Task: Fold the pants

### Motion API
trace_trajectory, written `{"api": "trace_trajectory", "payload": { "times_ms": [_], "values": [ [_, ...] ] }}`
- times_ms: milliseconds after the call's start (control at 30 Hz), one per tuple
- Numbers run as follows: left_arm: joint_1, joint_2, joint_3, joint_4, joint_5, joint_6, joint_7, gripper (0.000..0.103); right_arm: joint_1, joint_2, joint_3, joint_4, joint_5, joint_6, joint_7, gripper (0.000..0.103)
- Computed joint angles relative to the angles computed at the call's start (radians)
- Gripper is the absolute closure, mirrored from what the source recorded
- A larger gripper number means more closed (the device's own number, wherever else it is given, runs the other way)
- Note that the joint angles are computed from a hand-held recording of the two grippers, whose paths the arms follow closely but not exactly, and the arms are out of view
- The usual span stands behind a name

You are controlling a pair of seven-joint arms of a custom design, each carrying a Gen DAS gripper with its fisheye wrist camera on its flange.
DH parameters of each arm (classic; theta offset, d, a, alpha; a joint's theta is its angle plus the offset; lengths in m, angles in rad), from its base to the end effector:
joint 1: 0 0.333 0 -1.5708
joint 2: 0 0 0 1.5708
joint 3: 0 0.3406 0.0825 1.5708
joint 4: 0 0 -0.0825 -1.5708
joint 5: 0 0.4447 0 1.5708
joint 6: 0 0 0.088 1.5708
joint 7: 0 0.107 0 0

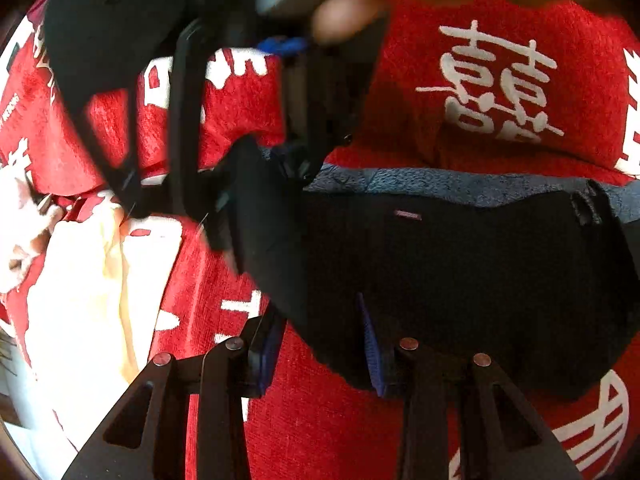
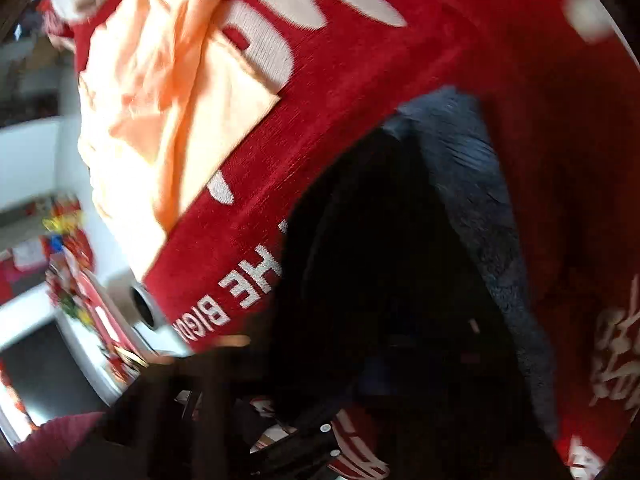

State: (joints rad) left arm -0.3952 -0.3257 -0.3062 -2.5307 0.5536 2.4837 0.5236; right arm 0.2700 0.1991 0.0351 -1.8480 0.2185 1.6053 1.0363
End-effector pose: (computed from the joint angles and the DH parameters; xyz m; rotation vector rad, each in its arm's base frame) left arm 0.3744 -0.3177 0.3984 -1.8243 1.9244 -0.3757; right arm 0.5812 0.2058 0.3880 2.7278 -1.1327 -0.7258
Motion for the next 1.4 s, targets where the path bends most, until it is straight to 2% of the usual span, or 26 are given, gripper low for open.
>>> {"api": "trace_trajectory", "payload": {
  "times_ms": [133, 333, 500, 667, 900, 1000, 1167, 1200, 1267, 1400],
  "values": [
    [-0.017, -0.007, -0.009, 0.038, 0.013, 0.014, 0.040, 0.065, -0.082, -0.104, -0.041, -0.082, 0.142, 0.031, -0.080, 0.084],
    [-0.057, 0.020, -0.032, 0.154, -0.006, 0.033, 0.103, 0.065, -0.249, -0.245, -0.139, -0.173, 0.372, -0.040, -0.167, 0.084],
    [-0.097, 0.131, -0.072, 0.313, -0.009, 0.032, 0.164, 0.065, -0.393, -0.323, -0.229, -0.219, 0.472, -0.079, -0.234, 0.084],
    [-0.150, 0.309, -0.104, 0.502, -0.007, 0.017, 0.220, 0.065, -0.537, -0.310, -0.311, -0.213, 0.503, -0.122, -0.282, 0.084],
    [-0.276, 0.589, -0.118, 0.762, 0.027, -0.088, 0.283, 0.065, -0.724, -0.153, -0.381, -0.129, 0.489, -0.171, -0.312, 0.083],
    [-0.314, 0.649, -0.108, 0.810, 0.019, -0.125, 0.294, 0.065, -0.771, -0.087, -0.377, -0.113, 0.485, -0.155, -0.316, 0.083],
    [-0.364, 0.706, -0.088, 0.856, 0.036, -0.188, 0.301, 0.065, -0.809, -0.033, -0.361, -0.119, 0.484, -0.138, -0.337, 0.083],
    [-0.368, 0.710, -0.086, 0.857, 0.036, -0.194, 0.304, 0.065, -0.814, -0.030, -0.359, -0.121, 0.481, -0.138, -0.339, 0.083],
    [-0.368, 0.715, -0.087, 0.860, 0.020, -0.203, 0.314, 0.056, -0.818, -0.018, -0.356, -0.122, 0.482, -0.131, -0.330, 0.083],
    [-0.348, 0.690, -0.096, 0.837, -0.030, -0.194, 0.333, 0.054, -0.830, -0.043, -0.359, -0.153, 0.476, -0.126, -0.328, 0.082]
  ]
}}
